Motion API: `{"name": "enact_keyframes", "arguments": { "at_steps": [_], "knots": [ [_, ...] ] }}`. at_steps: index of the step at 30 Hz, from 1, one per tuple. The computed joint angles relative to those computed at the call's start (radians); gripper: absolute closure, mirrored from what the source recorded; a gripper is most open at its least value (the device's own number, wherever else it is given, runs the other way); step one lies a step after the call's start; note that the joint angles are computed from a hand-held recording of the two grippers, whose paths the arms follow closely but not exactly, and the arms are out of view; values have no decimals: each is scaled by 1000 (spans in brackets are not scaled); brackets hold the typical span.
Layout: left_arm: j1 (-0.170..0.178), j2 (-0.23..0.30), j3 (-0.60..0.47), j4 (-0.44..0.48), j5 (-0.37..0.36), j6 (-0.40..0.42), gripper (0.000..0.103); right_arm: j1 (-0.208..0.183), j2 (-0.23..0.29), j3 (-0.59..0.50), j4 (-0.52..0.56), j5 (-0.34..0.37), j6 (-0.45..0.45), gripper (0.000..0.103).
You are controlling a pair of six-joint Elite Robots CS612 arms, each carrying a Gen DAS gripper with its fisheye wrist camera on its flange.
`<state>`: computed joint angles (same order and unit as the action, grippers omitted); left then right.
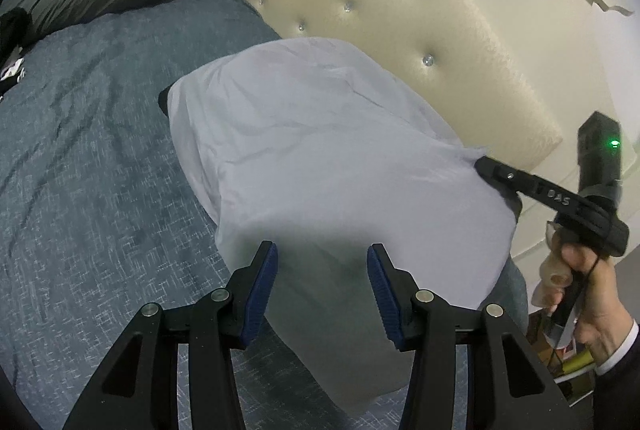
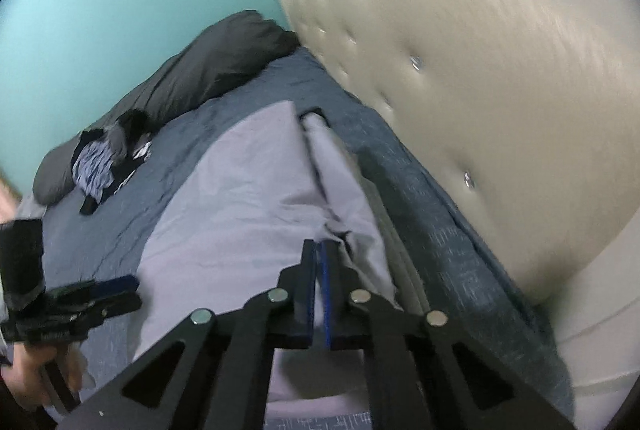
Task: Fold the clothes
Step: 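Lay the folded end down and open the right gripper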
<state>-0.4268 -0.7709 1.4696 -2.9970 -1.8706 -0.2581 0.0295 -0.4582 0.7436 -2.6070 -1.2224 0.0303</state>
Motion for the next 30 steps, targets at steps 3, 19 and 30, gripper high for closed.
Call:
{"name": "enact_keyframes", "arguments": {
  "at_steps": [3, 19, 30],
  "knots": [
    [0, 4, -1, -3, -1, 6, 52, -4, 18, -15, 0, 16, 45, 103],
    [-7, 30, -19, 22, -1, 44, 52, -22, 52, 6, -34, 75, 183, 103],
    [-10, -5, 20, -7, 42, 41, 52, -22, 5, 75, -167, 57, 197, 103]
  ]
}}
